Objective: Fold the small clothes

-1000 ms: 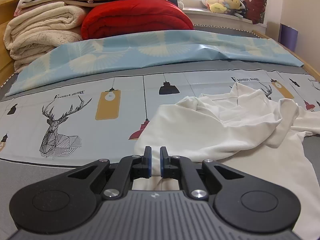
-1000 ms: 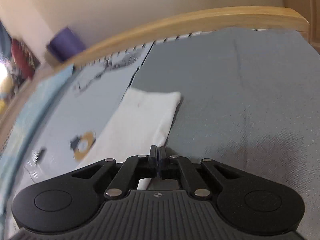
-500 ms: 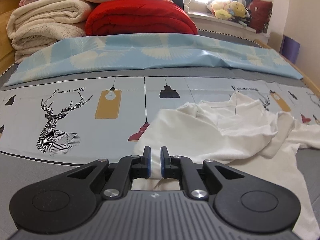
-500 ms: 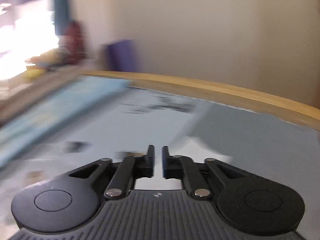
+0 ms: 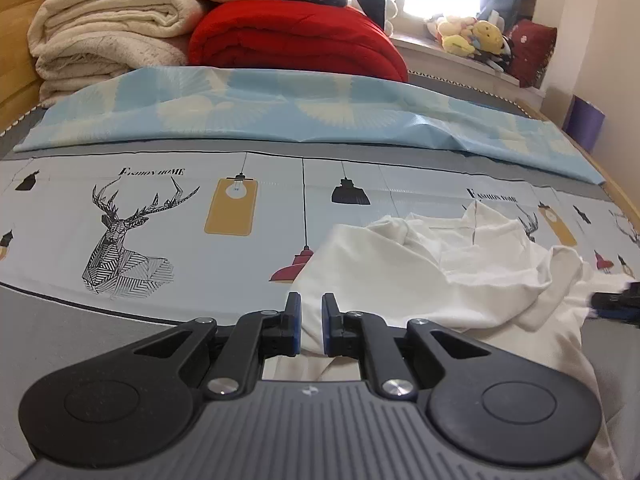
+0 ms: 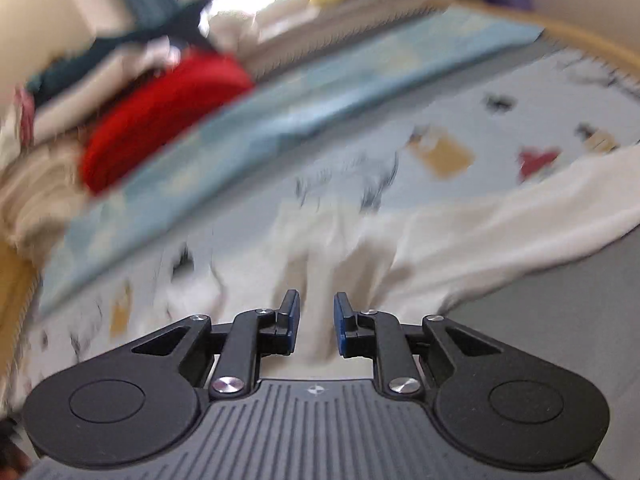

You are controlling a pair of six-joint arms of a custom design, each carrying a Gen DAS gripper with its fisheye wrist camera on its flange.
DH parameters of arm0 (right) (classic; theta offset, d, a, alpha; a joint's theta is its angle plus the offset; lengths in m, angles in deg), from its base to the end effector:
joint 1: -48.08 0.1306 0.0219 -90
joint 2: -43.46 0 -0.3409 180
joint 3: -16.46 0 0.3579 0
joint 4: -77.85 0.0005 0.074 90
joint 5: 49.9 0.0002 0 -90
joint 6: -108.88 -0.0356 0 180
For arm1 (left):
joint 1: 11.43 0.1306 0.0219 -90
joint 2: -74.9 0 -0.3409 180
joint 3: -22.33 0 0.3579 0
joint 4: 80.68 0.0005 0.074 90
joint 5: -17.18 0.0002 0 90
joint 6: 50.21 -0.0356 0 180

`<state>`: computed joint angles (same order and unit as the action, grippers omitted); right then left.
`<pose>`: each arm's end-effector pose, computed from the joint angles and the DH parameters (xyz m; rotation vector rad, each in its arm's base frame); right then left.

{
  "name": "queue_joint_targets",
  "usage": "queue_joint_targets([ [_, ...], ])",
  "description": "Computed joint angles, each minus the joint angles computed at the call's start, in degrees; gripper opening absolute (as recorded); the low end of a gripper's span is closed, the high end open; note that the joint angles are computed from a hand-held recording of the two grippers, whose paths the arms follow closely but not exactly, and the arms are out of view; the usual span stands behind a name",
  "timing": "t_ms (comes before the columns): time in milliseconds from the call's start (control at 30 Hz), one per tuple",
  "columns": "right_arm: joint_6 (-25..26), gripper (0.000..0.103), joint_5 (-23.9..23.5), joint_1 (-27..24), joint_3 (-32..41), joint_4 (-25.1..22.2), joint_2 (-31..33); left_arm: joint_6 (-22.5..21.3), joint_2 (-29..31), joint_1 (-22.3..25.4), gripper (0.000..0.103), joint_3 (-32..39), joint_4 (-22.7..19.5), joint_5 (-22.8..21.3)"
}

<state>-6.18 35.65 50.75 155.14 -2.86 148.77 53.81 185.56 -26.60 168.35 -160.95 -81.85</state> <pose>0.4842 0.0248 0.5756 0.4334 2.3789 0.3174 0.4947 -0.1289 0.5795 -0.0533 2.3427 -0.0660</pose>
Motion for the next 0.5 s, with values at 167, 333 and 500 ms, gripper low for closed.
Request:
queue_joint_targets([
  [167, 4.3, 0.025, 4.4, 3.0, 2.4, 0.2, 5.4, 0.2, 0.0, 1.2, 0.011, -0.2, -0.3, 0.1],
  [333, 3.5, 0.025, 2.2, 2.2, 1.3, 0.5, 6.9, -0.5, 0.5, 2.5, 0.011, 0.5, -0.8, 0.0],
  [500, 18.5, 0.003, -4.3, 5.2, 0.5, 6.9, 6.0, -1.2, 0.4, 3.2, 0.011, 0.4, -1.1, 1.2],
])
